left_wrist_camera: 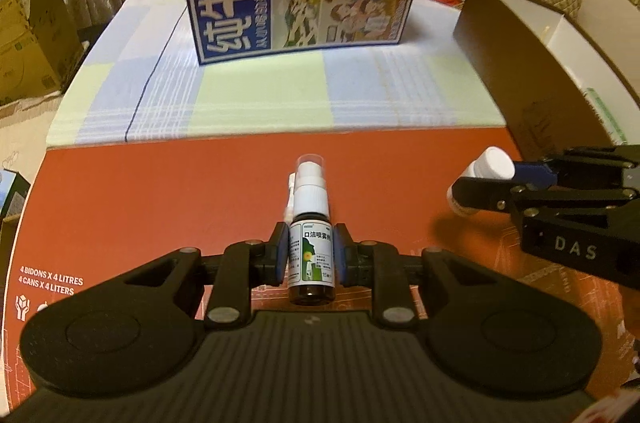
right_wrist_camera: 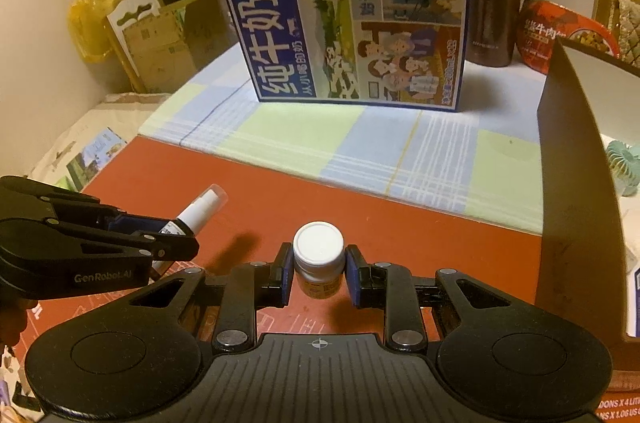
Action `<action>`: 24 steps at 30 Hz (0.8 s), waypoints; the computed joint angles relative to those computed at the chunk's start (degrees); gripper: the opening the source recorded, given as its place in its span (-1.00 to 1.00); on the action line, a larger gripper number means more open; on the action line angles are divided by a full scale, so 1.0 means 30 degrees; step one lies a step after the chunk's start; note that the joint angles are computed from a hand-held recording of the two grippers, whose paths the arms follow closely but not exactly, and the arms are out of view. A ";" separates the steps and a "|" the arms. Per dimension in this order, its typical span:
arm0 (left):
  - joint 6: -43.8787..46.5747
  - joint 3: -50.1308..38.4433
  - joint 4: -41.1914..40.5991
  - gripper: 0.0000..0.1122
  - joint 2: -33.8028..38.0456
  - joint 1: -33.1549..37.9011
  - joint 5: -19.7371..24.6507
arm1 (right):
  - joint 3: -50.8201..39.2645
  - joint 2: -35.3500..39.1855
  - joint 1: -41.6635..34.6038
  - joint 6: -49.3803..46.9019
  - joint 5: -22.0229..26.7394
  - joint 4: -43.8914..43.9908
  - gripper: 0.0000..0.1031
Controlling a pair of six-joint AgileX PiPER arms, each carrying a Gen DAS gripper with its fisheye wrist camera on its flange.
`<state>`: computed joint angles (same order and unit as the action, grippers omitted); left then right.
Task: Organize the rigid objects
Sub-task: 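Carry the spray bottle with the left tool while the right tool carries the pill bottle into the box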
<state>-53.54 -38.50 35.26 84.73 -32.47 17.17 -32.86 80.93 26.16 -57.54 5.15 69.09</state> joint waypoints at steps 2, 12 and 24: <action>-0.0315 -0.0024 0.0192 -0.64 -0.0396 -0.0342 0.0259 | 0.0204 -0.0498 0.0021 0.1553 0.0012 -0.1477 -0.55; -0.1461 -0.0568 0.0630 -0.64 -0.2208 -0.2817 0.1736 | 0.1371 -0.3811 -0.0421 1.1761 0.0786 -1.1323 -0.54; -0.3194 -0.3320 0.2092 -0.64 -0.1889 -0.6336 0.2936 | 0.2115 -0.8868 -0.5120 1.0288 0.5013 -1.1013 -0.54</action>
<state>-63.12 -48.46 41.53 79.06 -51.48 25.98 -26.52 54.32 10.80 -26.68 20.18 36.05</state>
